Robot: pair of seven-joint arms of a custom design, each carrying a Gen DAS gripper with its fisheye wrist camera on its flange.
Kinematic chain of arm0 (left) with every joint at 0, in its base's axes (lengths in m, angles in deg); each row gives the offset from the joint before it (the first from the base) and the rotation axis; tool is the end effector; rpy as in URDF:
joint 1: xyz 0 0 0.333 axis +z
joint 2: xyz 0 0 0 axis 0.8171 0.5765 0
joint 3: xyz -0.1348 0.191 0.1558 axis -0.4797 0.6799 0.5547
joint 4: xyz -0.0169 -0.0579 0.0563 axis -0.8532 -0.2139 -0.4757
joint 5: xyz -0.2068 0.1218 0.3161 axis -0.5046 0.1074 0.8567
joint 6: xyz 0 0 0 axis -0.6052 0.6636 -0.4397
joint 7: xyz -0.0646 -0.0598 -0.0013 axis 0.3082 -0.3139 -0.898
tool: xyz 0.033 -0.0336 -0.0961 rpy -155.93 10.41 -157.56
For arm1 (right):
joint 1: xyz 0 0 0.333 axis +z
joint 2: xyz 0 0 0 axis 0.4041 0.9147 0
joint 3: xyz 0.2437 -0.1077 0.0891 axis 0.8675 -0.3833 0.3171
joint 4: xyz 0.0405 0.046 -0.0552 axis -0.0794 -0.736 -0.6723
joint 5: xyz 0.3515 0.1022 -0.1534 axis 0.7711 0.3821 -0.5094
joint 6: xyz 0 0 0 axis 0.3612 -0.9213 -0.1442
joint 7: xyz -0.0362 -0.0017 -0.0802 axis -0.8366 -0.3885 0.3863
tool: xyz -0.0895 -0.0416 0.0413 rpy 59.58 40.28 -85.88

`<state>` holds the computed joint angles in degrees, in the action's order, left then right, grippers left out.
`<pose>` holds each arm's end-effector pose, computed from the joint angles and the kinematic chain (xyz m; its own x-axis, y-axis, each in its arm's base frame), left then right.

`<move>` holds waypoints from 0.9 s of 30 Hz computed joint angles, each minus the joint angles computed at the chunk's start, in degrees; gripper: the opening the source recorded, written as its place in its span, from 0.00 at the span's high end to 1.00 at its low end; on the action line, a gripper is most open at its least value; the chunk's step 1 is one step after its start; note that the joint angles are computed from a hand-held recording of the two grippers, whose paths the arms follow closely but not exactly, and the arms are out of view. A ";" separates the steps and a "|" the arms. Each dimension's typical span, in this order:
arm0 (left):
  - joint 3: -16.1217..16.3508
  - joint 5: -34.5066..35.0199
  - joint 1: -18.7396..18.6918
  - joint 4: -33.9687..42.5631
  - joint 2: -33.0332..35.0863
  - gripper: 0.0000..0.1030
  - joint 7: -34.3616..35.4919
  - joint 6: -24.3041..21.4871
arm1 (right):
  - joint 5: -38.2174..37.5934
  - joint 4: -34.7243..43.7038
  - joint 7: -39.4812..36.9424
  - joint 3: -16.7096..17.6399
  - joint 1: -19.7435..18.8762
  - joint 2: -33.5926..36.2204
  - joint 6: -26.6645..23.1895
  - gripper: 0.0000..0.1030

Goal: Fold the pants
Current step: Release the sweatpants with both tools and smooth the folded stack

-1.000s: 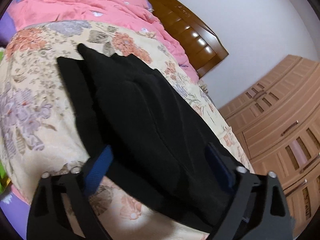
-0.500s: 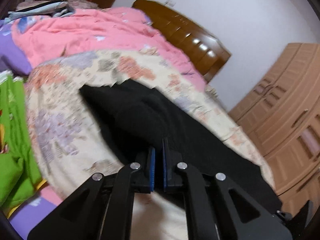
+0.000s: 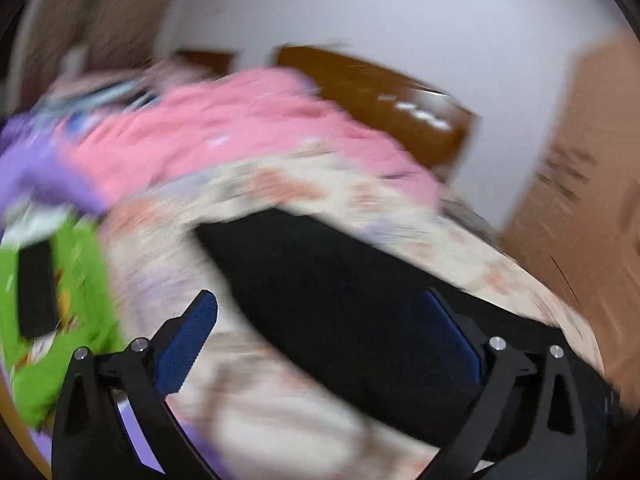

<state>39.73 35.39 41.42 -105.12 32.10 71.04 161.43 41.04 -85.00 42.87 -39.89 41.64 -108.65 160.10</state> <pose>0.4747 -0.0403 0.5243 -0.0232 -0.9629 0.2687 -0.5343 -0.2153 -0.8175 0.3846 0.1664 0.5069 0.3039 -0.9521 -0.0343 -0.6033 -0.1645 -0.7804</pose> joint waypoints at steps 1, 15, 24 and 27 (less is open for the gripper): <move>-1.56 1.23 -0.01 0.85 0.41 0.02 0.49 -0.41 | -0.57 0.42 2.70 1.84 -3.30 0.07 -0.80 0.17; -14.78 26.61 3.41 44.38 39.94 0.01 -12.44 -26.07 | 0.81 1.50 2.66 -2.08 -5.61 4.12 -10.02 0.08; -13.97 23.29 4.26 43.53 39.73 0.02 -16.33 -23.84 | 0.61 1.37 1.69 -2.79 1.70 3.08 -6.77 0.06; -14.07 23.37 4.46 43.46 39.78 0.02 -16.69 -23.71 | -2.45 4.77 0.85 0.71 0.11 6.52 -14.36 0.05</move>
<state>25.66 58.76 45.88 -61.66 71.88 54.34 137.73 38.59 -80.24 43.72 -39.18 41.75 -102.13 145.75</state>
